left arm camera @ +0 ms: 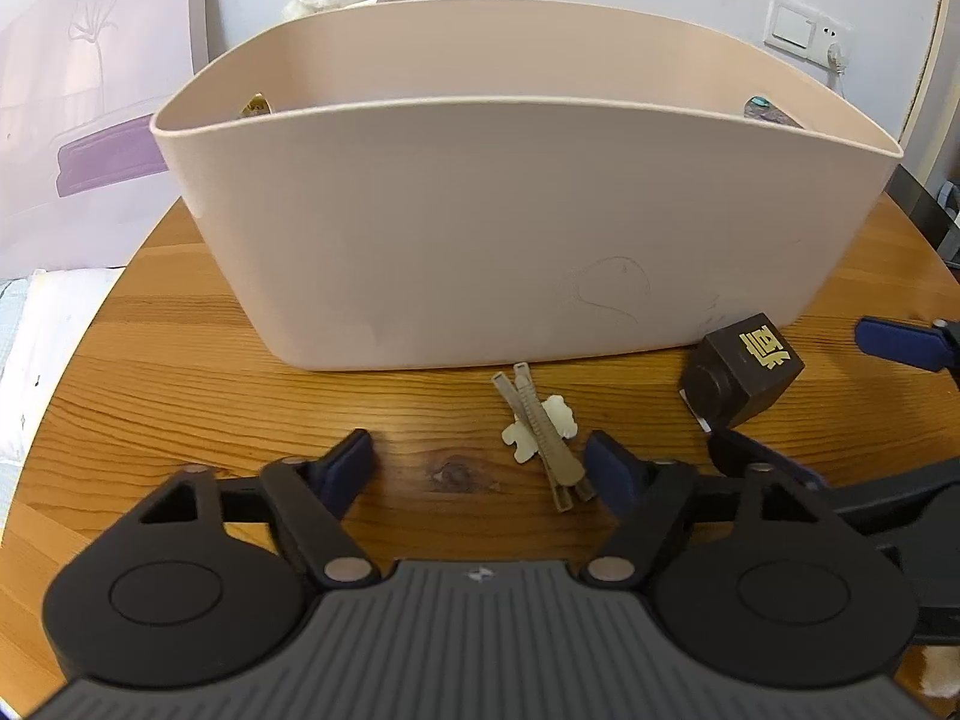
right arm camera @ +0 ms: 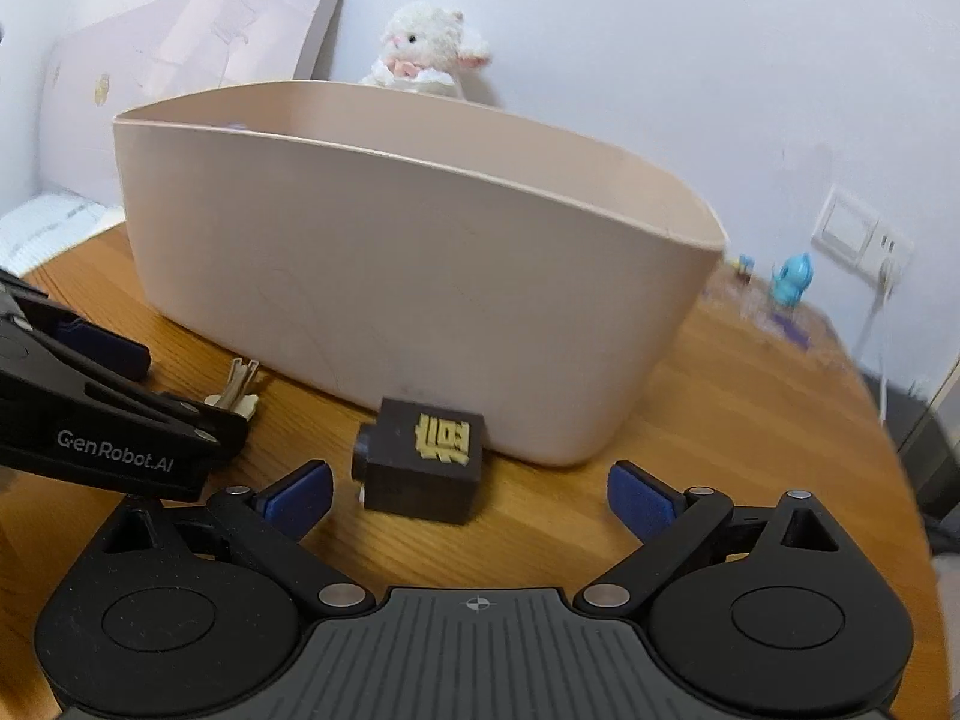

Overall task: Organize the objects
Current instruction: 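Grasp the hair clip with the left tool while the right tool grasps the black cube box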

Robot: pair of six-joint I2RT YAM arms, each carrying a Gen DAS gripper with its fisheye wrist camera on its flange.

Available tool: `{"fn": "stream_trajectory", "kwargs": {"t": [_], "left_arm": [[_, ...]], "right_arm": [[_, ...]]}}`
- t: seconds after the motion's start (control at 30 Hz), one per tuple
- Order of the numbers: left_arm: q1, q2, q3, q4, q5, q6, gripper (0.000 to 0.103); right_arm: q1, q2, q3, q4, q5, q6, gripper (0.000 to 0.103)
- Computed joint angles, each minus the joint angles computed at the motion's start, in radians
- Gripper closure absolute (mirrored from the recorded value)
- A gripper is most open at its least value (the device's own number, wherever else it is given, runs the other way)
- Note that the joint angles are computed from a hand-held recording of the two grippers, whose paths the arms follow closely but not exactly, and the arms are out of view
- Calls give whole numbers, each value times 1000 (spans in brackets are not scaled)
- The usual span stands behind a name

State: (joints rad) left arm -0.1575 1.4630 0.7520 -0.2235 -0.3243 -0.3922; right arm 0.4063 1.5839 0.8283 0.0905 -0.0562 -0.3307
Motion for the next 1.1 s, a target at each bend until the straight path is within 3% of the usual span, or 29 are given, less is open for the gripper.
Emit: {"fn": "stream_trajectory", "kwargs": {"t": [0.13, 0.3, 0.4, 0.47, 0.57, 0.7, 0.97, 1.0, 1.1], "left_arm": [[10, -28, -26, 26, 25, 41, 40], [12, -56, -56, 46, 42, 66, 57], [40, -83, -71, 38, 76, 87, 64], [47, -102, -92, 46, 85, 107, 65], [40, -73, -78, 66, 82, 107, 65], [32, -78, -90, 88, 97, 114, 81], [-19, -96, -116, 113, 25, 112, 87], [-20, -103, -120, 112, 28, 110, 92], [-19, -118, -129, 110, 51, 106, 92]], "right_arm": [[36, 5, -8, 10, 27, -16, 17], [55, 3, -21, 38, 48, -8, 22], [56, 5, -17, 41, 52, -3, 31], [57, 8, -14, 43, 57, 2, 46], [56, 13, 0, 31, 52, 3, 57], [47, -17, -21, 38, 43, 8, 57], [3, -201, -112, 59, -1, 73, 57], [-6, -223, -112, 42, -10, 73, 57], [-22, -261, -113, 33, -29, 80, 57]]}}
